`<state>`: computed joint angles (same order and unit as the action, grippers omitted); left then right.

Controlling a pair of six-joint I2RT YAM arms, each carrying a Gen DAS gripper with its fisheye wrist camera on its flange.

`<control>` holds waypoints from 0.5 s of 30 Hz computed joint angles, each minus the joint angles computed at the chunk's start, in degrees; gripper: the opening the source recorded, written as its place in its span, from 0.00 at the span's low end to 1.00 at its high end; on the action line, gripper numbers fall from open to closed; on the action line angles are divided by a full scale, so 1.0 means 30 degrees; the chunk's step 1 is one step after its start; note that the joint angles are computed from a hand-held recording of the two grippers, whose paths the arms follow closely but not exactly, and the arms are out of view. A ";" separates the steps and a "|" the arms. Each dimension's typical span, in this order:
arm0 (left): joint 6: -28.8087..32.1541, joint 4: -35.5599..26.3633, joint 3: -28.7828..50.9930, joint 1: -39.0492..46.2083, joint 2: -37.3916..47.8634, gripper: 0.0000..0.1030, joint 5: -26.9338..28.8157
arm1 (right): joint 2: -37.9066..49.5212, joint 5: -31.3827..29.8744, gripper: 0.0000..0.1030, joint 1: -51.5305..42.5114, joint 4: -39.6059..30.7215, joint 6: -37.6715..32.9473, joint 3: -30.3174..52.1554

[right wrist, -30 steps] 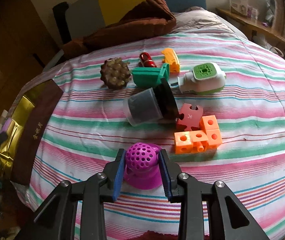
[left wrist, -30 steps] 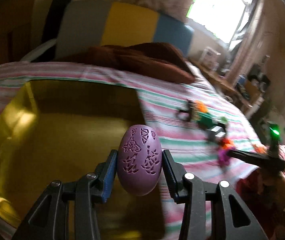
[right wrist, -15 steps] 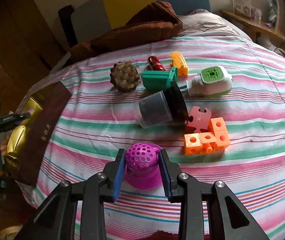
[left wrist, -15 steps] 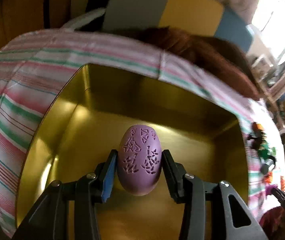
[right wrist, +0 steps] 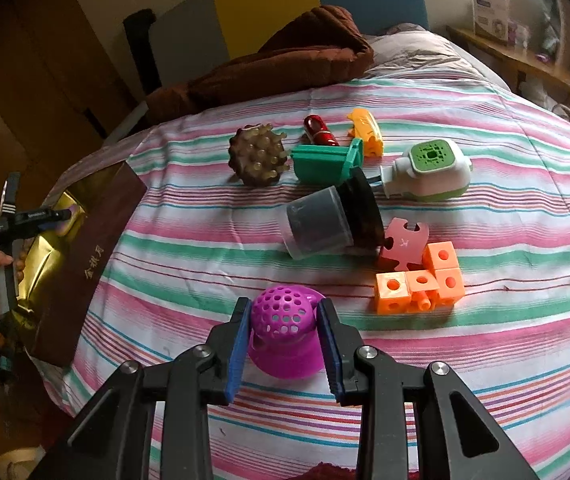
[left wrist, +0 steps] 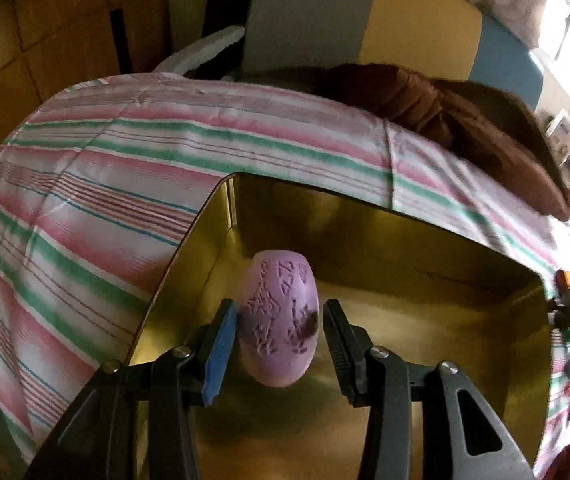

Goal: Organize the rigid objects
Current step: 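Carry the purple egg into the gold tray and open the left tool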

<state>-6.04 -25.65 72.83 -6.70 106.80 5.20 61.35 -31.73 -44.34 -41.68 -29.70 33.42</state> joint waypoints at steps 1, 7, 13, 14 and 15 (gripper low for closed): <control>-0.0208 0.0142 -0.0343 0.0076 -0.0407 0.45 0.0212 | 0.0005 0.0000 0.33 0.0063 0.0000 -0.0013 -0.0007; -0.1952 0.1918 -0.4475 0.0889 -0.4496 0.46 0.2769 | -0.0013 0.0632 0.33 0.1073 0.0115 0.0479 -0.0327; -0.2751 0.3702 -0.9094 0.0393 -0.9053 0.46 0.3687 | -0.0023 -0.0065 0.33 0.2277 0.0382 0.2568 -0.0658; -0.2712 0.3835 -0.9554 0.0129 -0.9567 0.46 0.3494 | -0.0153 -0.0091 0.33 0.2680 0.0465 0.2956 -0.0689; -0.2572 0.3865 -0.9952 -0.0139 -1.0067 0.46 0.3301 | -0.0337 -0.0100 0.33 0.3275 0.0541 0.3428 -0.0723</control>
<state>-13.76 -14.05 42.97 -7.12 76.60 15.10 60.34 -32.03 -34.52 -40.06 -19.42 31.25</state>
